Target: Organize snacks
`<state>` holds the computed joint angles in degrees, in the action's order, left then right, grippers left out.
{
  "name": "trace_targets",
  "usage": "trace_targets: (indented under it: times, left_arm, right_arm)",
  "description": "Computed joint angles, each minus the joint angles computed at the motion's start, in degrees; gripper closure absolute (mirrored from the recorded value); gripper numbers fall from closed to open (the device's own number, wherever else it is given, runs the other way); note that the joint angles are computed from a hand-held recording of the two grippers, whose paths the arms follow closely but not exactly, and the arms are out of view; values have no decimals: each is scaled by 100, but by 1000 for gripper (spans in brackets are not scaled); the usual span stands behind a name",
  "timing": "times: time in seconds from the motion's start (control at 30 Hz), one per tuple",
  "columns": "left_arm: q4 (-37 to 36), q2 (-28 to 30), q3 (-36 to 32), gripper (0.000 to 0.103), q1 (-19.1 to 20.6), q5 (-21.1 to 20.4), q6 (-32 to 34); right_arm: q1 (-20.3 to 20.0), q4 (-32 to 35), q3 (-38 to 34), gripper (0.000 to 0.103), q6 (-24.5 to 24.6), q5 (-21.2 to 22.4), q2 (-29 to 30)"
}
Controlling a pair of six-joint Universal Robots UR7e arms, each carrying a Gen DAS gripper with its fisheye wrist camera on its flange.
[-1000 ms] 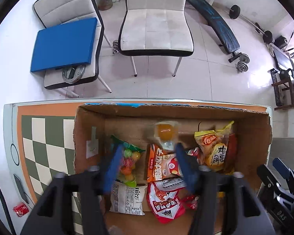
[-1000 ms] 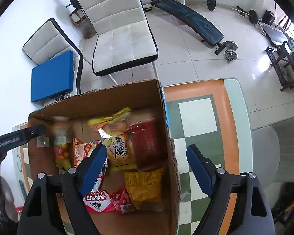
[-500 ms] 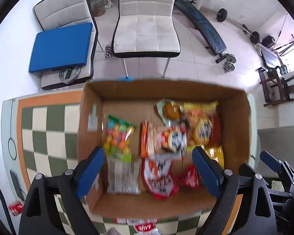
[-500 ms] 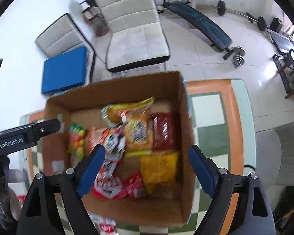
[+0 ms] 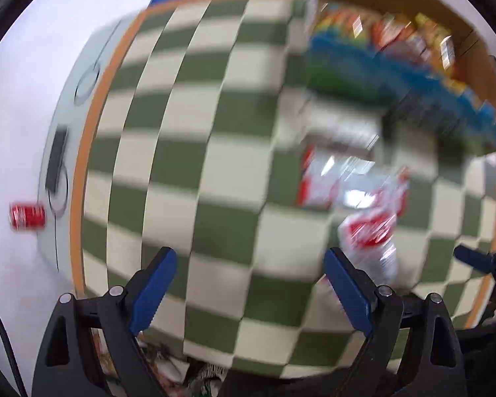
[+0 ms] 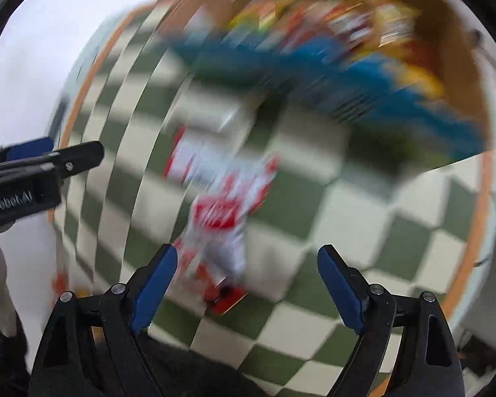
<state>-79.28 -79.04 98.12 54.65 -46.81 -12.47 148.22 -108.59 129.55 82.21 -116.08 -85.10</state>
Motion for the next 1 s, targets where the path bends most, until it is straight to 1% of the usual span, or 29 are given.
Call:
trace_targets:
  times: [0.03, 0.13, 0.2, 0.27, 0.37, 0.43, 0.5, 0.53, 0.57, 0.67, 0.7, 0.77, 0.83, 0.9, 0.97, 1.0]
  left_arm:
    - [-57, -158, 146, 12, 94, 26, 70]
    - [-297, -488, 524, 12, 319, 114, 427]
    - [-477, -628, 669, 12, 462, 33, 664]
    - [-546, -655, 734, 12, 585, 28, 719]
    - [-410, -591, 686, 12, 778, 28, 647]
    - [-432, -573, 732, 12, 849, 92, 714]
    - [-453, -575, 782, 12, 881, 120, 791]
    - [-456, -583, 801, 12, 889, 87, 824]
    - [-446, -582, 792, 12, 901, -8, 870]
    - [-399, -596, 773, 12, 889, -223, 857]
    - [-378, -605, 772, 12, 863, -265, 826]
    - [-388, -632, 791, 12, 777, -314, 755]
    - [-347, -608, 765, 12, 685, -388, 625]
    - [-259, -536, 690, 12, 600, -568, 444]
    - [-187, -400, 617, 12, 478, -797, 191]
    - [-154, -293, 566, 12, 447, -993, 64]
  right_arm:
    - [-10, -232, 17, 14, -163, 116, 316]
    - [-49, -472, -88, 14, -528, 268, 1083]
    - [-75, -554, -172, 14, -678, 336, 1477]
    - [-112, -606, -235, 14, -796, 439, 1780]
    - [-141, -724, -293, 14, -951, 563, 2137]
    - [-155, -580, -403, 15, -951, 601, 2408]
    - [-194, -455, -490, 29, -941, 656, 2636]
    - [-198, -356, -534, 36, -840, 668, 2739]
    - [-174, -306, -570, 40, -772, 637, 2782]
    - [-106, -284, -588, 44, -395, 663, 2791]
    - [-99, -307, -572, 44, -323, 642, 2754]
    - [-51, -374, -456, 45, -31, 666, 2579]
    - [22, -699, -171, 45, 390, 700, 2195]
    - [163, -844, 73, 45, 821, 685, 1741]
    - [305, -780, 246, 45, 1175, 645, 1290]
    - [396, -680, 321, 45, 1377, 601, 1038]
